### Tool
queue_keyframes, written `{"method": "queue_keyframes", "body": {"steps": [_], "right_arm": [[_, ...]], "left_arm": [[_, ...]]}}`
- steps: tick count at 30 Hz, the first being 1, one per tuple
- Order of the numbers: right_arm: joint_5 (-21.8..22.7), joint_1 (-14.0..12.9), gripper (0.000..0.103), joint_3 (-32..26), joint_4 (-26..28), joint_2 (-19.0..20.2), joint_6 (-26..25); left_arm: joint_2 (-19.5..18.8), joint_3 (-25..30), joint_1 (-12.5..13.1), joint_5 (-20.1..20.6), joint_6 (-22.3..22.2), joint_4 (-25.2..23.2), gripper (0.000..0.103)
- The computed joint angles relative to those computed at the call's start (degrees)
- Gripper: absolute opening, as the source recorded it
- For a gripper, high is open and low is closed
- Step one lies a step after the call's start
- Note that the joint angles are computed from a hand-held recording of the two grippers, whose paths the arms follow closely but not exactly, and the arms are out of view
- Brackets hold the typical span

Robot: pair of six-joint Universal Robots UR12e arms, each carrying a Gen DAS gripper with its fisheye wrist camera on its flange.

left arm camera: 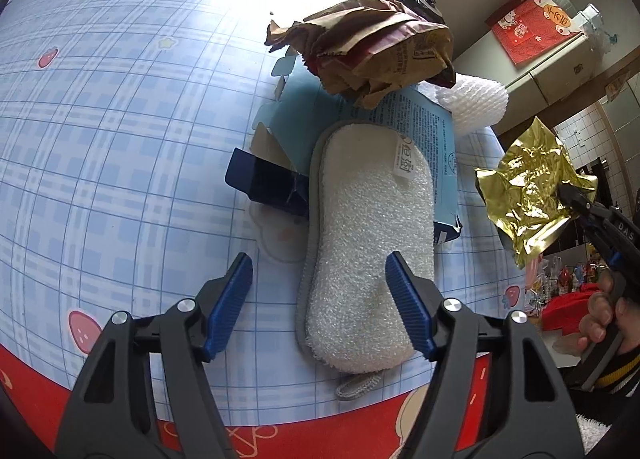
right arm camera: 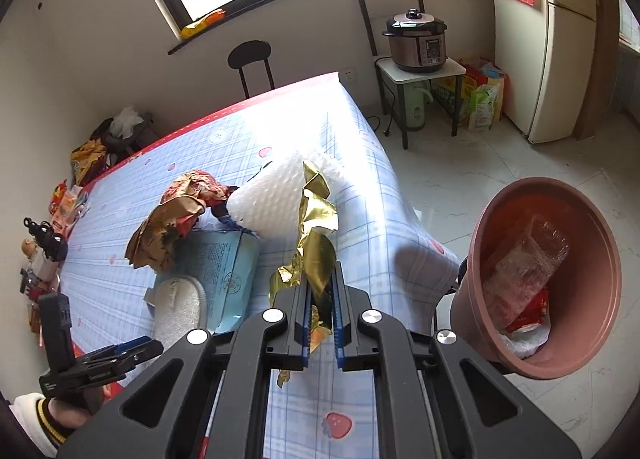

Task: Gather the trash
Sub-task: 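Grasp the crumpled gold foil wrapper with the right tool, then lift the gold foil with the right tool while the left grasps the white sponge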

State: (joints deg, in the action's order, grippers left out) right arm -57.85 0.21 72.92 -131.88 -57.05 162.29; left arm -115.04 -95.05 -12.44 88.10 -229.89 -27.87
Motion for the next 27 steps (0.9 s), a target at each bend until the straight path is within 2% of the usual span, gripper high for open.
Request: {"method": "queue_keyframes", "body": {"steps": [4,8,10,13,17,21,23,26,27], "right_arm": [[0.70,-0.79,0.010,1.82,0.95,-1.37,-0.26],[0.12,-1.20,0.010,2.91,-0.54,-2.20,0.16],[0.19,-1.47,0.010,3.50,-1.33,-2.64,0.12],[0.22,-1.75,0.010,4.15,-2.02,-3.19,0.11],[0.29,-2.23,0.010,4.80,-2.51,-3.63,0.62],[0.86,-2.53,0.010,5.24,-2.89,-3.92,0.99],[1.46,-2.60,0.010,5.56,-2.99,-4.19,0.58],[2.23,-2.48,0.010,5.86,-3.20,-4.57,-0.41],[2.52,-2.50,0.010,6.01,-3.42,-4.70,-0.71]], "left_arm": [[-0.50,0.85,-0.03,-0.43,1.78,-0.34,0.069],[-1.74,3.05,-0.22,-1.08,4.04,-1.82,0.070],[-2.45,4.25,-0.56,-1.85,5.42,-2.60,0.072],[-3.26,5.98,-1.31,-0.61,7.55,-4.85,0.076],[-3.67,6.63,-1.34,-0.33,7.34,-5.42,0.079],[-4.48,8.23,-1.63,0.31,8.97,-7.28,0.084],[-4.63,8.89,-1.70,0.87,9.80,-8.82,0.081],[-3.76,7.31,-1.00,-1.92,8.31,-6.76,0.074],[-3.42,7.01,-1.05,-1.41,8.15,-6.80,0.070]]}}
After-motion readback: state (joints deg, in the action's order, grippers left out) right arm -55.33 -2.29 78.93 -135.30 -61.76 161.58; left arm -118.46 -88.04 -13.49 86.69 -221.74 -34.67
